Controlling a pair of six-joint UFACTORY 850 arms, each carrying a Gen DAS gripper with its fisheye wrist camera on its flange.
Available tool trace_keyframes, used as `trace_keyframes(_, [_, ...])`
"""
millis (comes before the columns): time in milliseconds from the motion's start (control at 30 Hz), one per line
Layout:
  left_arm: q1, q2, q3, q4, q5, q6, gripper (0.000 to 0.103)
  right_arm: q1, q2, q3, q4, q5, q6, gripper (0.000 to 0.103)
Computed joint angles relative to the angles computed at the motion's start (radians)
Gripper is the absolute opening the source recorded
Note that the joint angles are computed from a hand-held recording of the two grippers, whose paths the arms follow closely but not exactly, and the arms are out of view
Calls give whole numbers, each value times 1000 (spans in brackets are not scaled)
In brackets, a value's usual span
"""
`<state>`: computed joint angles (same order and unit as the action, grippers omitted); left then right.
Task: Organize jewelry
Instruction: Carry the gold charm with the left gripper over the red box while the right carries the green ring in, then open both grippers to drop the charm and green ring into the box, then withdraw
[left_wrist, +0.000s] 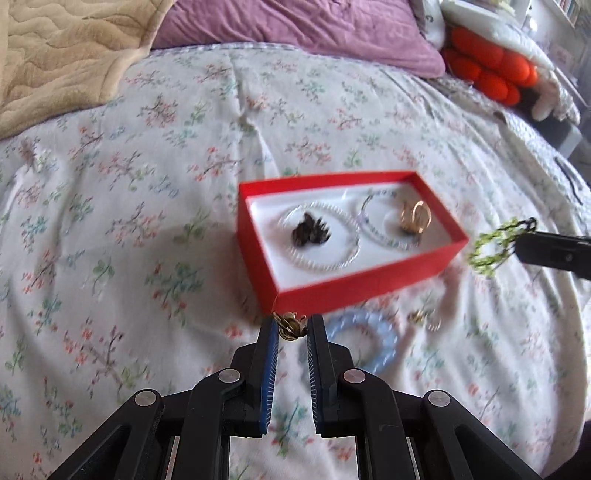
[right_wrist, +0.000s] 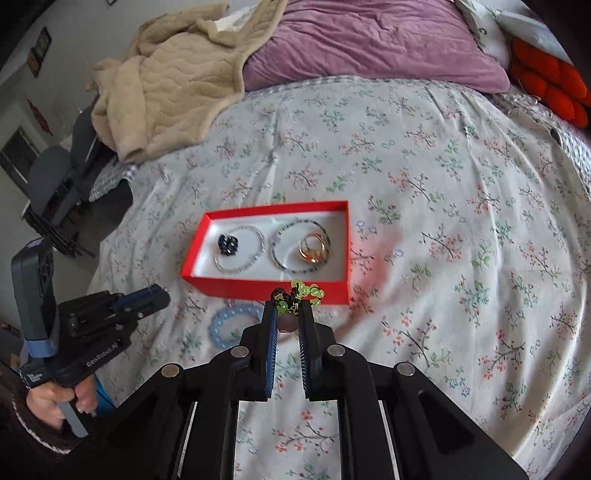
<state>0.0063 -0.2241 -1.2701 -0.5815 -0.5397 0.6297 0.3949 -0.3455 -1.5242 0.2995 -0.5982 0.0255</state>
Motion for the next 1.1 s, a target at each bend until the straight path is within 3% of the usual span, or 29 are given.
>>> trace_keyframes(267, [-14,-58,-74,-69,-12,55,10,-1,-84,-101,40,-17,18,12])
trace_keyframes(633, [-44,-153,-160,74,-15,-89,11,-2,-187,-215,61,-59,30,12])
trace_keyframes(967, [-60,-177,-191,117,-12,-119,13,-5,-257,-287,66,-96,44,12])
trace_keyframes(1033, [-63,-176,-192,135,-9,-129,18,-7,-267,-298,81,-104,41,13])
trace_keyframes(1100, [-64,-170,-188,152,-5,-141,32,-9,-271,-305,94,-114,29,19])
